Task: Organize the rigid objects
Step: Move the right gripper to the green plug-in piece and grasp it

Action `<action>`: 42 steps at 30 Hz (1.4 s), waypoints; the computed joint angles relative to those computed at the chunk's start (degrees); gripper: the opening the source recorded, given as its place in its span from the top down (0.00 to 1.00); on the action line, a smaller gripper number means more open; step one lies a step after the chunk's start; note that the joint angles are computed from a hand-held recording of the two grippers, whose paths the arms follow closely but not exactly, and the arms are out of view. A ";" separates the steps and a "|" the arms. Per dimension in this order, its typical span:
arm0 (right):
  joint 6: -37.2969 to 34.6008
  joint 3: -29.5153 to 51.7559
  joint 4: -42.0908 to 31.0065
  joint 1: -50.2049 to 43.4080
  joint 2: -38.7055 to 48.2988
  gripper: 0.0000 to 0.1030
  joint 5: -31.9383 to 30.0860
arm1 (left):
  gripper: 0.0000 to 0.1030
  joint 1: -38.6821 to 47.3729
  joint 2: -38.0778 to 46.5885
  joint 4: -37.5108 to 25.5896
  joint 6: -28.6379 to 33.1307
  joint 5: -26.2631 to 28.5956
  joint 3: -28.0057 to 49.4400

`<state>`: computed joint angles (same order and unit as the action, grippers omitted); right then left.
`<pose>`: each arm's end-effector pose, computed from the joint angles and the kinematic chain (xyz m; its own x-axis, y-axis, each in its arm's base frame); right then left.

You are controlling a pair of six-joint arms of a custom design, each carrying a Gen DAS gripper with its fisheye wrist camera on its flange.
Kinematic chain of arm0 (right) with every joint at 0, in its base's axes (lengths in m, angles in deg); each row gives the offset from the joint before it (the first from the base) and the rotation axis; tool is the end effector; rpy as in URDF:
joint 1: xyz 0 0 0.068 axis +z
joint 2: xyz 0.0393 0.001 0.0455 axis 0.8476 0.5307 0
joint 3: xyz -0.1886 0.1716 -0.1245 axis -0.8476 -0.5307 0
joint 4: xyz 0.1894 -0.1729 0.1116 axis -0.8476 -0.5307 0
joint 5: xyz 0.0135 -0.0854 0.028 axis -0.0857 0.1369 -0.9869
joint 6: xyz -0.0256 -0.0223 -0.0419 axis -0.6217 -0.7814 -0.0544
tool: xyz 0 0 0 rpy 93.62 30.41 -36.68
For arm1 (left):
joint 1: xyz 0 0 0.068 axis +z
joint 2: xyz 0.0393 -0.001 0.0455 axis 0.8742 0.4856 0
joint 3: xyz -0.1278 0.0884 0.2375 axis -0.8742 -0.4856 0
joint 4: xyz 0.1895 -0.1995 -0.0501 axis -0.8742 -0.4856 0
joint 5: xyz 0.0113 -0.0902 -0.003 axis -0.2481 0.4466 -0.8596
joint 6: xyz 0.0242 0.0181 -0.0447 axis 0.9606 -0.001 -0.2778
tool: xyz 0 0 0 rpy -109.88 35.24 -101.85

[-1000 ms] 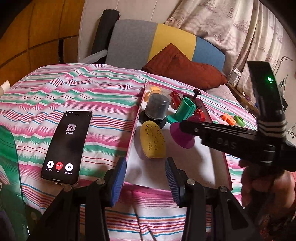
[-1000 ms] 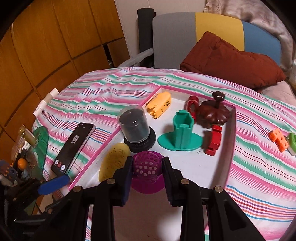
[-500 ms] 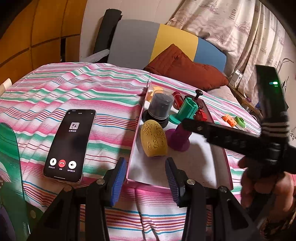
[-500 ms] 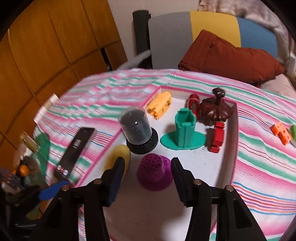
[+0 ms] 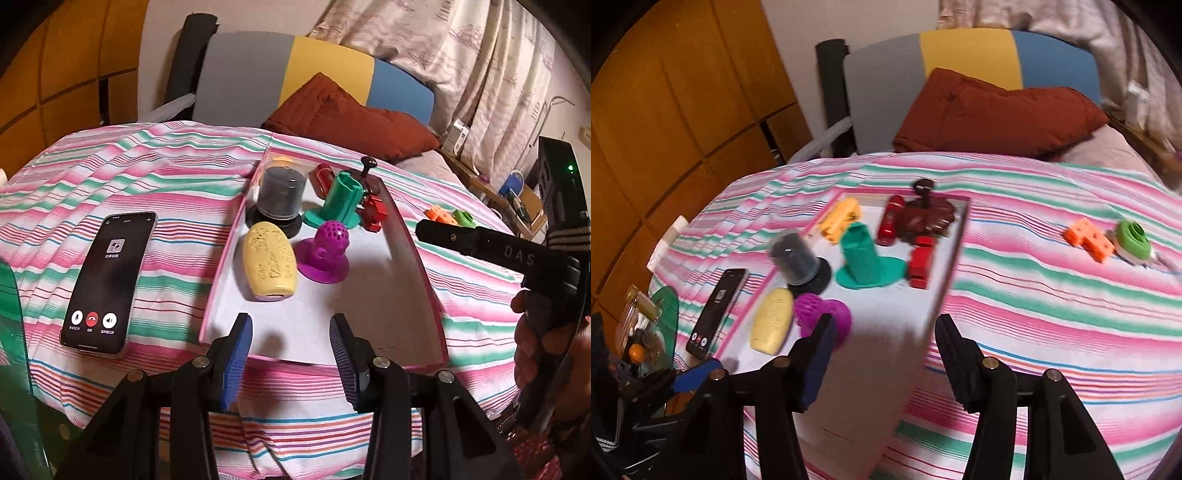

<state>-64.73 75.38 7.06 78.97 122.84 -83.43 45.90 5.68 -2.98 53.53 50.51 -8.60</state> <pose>0.3407 0.1396 0.1979 -0.7407 -0.2196 -0.6349 -0.4410 0.8719 0.2129 0.2173 -0.0542 0.1681 -0.7255 -0.2570 -0.6385 -0.1498 0.9644 -0.2180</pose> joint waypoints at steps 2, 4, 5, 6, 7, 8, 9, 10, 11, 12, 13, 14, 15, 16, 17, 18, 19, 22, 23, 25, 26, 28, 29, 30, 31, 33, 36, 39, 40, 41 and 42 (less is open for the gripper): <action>-0.52 -0.81 0.05 -1.41 -0.60 0.45 -0.49 | 0.57 -0.93 0.01 -0.07 -0.04 -0.87 0.18; -1.44 -1.45 -0.33 -2.22 -0.97 0.45 0.33 | 0.57 -1.80 -0.48 -0.25 -0.22 -1.52 0.16; -1.95 -1.58 -0.91 -2.64 -1.01 0.45 1.30 | 0.57 -2.08 -0.56 -0.21 -0.28 -1.47 0.21; -2.32 -1.65 -1.49 -3.12 -0.85 0.45 2.20 | 0.57 -2.52 -0.43 -0.27 -0.53 -1.46 0.36; -2.62 -1.64 -2.00 -3.72 -0.70 0.45 2.53 | 0.57 -2.86 -0.28 -0.25 -0.67 -1.35 0.49; -3.03 -1.49 -2.87 -4.82 -0.36 0.45 2.72 | 0.58 -3.28 -0.05 -0.12 -0.74 -1.26 0.64; -3.34 -1.27 -3.60 -5.90 -0.08 0.45 2.74 | 0.58 -3.59 0.27 -0.02 -0.70 -1.21 0.82; -3.52 -0.97 -4.32 -7.05 0.26 0.45 2.84 | 0.57 -4.02 0.71 -0.04 -0.63 -1.18 1.15; -3.73 -0.45 -5.23 -8.53 0.71 0.45 2.85 | 0.57 -4.56 1.10 0.00 -0.63 -1.25 1.45; -3.94 0.25 -6.21 -10.13 1.23 0.45 2.77 | 0.57 -5.13 1.48 0.17 -0.54 -1.35 1.73; -4.11 0.74 -6.76 -11.18 1.55 0.45 2.55 | 0.57 -5.78 1.95 0.14 -0.53 -1.59 2.12; -4.56 1.76 -7.79 -12.83 2.19 0.45 2.15 | 0.57 -6.38 2.67 -0.07 -0.51 -1.69 2.73; -5.25 3.18 -9.13 -14.34 3.02 0.45 2.17 | 0.57 -6.97 3.30 -0.17 -0.60 -1.66 3.31; -5.80 4.45 -10.07 -15.61 3.70 0.45 2.41 | 0.57 -7.57 3.67 -0.15 -0.69 -1.65 3.67; -6.26 5.30 -10.41 -16.73 4.10 0.45 2.37 | 0.57 -8.17 4.23 -0.25 -0.61 -1.71 4.27; -7.10 6.34 -10.39 -18.29 4.74 0.45 2.28 | 0.57 -8.91 4.76 -0.50 -0.55 -2.09 4.92; -7.63 7.04 -10.31 -19.18 5.21 0.45 2.43 | 0.57 -9.54 5.09 -0.65 -0.49 -2.47 5.44; -8.12 11.18 -10.64 -23.48 8.16 0.45 0.41 | 0.57 -11.25 6.63 -1.40 -0.22 -2.73 7.72; -7.21 13.19 -11.41 -25.24 9.66 0.45 -2.49 | 0.57 -11.81 7.01 -1.57 -0.26 -3.03 8.28; -3.08 17.76 -12.75 -28.98 13.37 0.40 -8.97 | 0.57 -12.82 7.95 -1.62 -0.25 -3.69 9.52; -0.84 19.11 -12.54 -29.97 14.59 0.37 -10.22 | 0.57 -13.28 8.95 -1.87 -0.15 -3.56 10.64; 4.48 23.68 -12.45 -31.99 18.43 0.33 -12.74 | 0.57 -13.84 10.35 -2.14 0.12 -3.50 12.26; 5.90 25.92 -12.95 -32.58 20.27 0.33 -13.58 | 0.57 -14.37 11.45 -2.42 0.21 -3.65 13.49; 7.69 28.59 -13.65 -33.07 22.48 0.33 -14.30 | 0.57 -14.69 12.18 -2.54 0.24 -3.59 14.25; 10.39 32.02 -14.20 -33.80 25.38 0.33 -15.38 | 0.57 -14.97 12.87 -2.63 0.26 -3.48 14.96; 14.86 36.04 -14.15 -34.77 29.06 0.33 -17.34 | 0.57 -16.07 14.37 -3.00 0.22 -3.95 16.49; 21.35 43.46 -15.38 -35.79 35.39 0.33 -20.21 | 0.57 -17.23 15.64 -3.25 0.33 -4.21 17.58; 25.77 47.52 -14.88 -36.14 39.35 0.33 -20.81 | 0.57 -17.63 17.57 -3.98 0.24 -4.29 18.93; 26.00 48.44 -15.27 -36.15 40.26 0.32 -20.77 | 0.57 -17.62 18.11 -4.04 0.13 -4.09 19.19; 25.59 49.47 -16.14 -36.16 41.02 0.31 -20.82 | 0.57 -17.58 18.78 -4.06 -0.09 -3.85 19.55; 24.89 50.73 -17.28 -36.11 41.89 0.31 -20.82 | 0.57 -17.53 19.42 -4.06 -0.40 -3.60 19.90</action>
